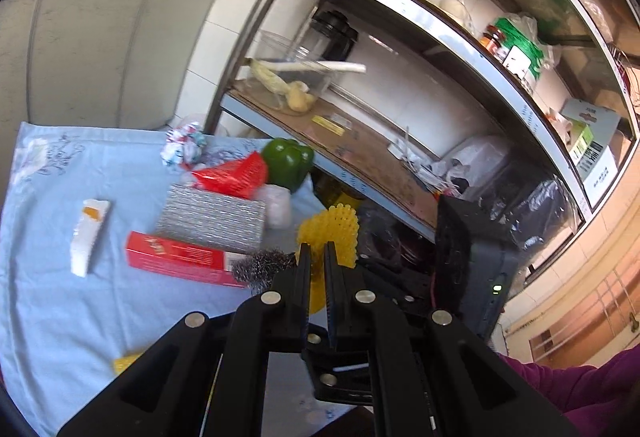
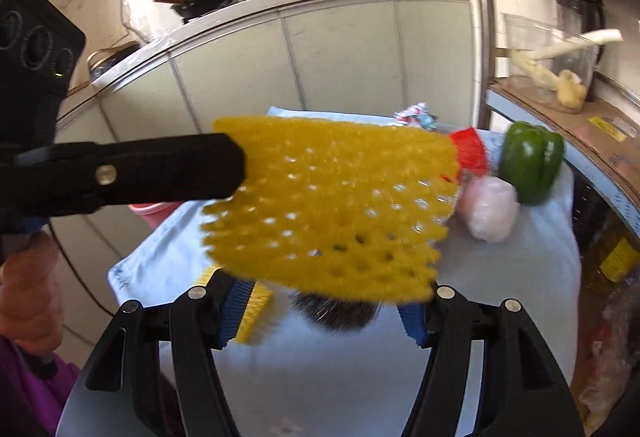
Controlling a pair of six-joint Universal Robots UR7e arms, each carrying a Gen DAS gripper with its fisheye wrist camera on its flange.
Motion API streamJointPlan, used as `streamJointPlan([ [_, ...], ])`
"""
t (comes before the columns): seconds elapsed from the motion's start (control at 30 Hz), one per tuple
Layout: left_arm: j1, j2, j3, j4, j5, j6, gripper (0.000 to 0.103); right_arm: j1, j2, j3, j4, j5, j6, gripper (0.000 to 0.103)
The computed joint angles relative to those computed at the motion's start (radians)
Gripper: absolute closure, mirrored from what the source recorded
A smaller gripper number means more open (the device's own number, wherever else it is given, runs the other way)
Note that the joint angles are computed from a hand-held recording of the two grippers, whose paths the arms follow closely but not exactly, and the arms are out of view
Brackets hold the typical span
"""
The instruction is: Collect trash
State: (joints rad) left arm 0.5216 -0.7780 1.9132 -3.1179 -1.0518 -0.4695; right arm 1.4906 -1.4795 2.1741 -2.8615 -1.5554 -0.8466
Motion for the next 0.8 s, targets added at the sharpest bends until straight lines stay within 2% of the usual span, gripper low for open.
streamJointPlan([
  [0.1,-0.004,0.018,-0.016,-0.006,-0.005,0.013,0.097,-0.017,0.008,-0.002,-0.004,-0.039,0.016,0.072],
  [0.23,-0.005,0.021,-0.022,-0.009,0.02,0.003,0.098,-0.046,0.014,-0.007,0.022,-0.063,0.036,0.078],
  [0.4,-0.007,0.002,-0.001,-0.048,0.063,0.002,0.098,-0.074,0.03,-0.023,0.034,-0.09,0.077,0.078],
  [0.5,-0.014,-0.019,0.02,-0.04,0.112,-0.001,0.098,-0.078,0.027,-0.024,0.024,-0.096,0.092,0.078],
  [0.57,-0.018,-0.031,0.033,-0.037,0.138,-0.011,0.098,-0.076,0.027,-0.026,0.01,-0.097,0.1,0.074],
  [0.7,-0.02,-0.069,0.081,-0.031,0.186,-0.059,0.098,-0.069,0.023,-0.048,0.068,-0.114,0.127,0.056],
  [0.8,-0.022,-0.094,0.115,-0.019,0.214,-0.087,0.098,-0.069,0.001,-0.046,0.092,-0.102,0.128,0.049],
])
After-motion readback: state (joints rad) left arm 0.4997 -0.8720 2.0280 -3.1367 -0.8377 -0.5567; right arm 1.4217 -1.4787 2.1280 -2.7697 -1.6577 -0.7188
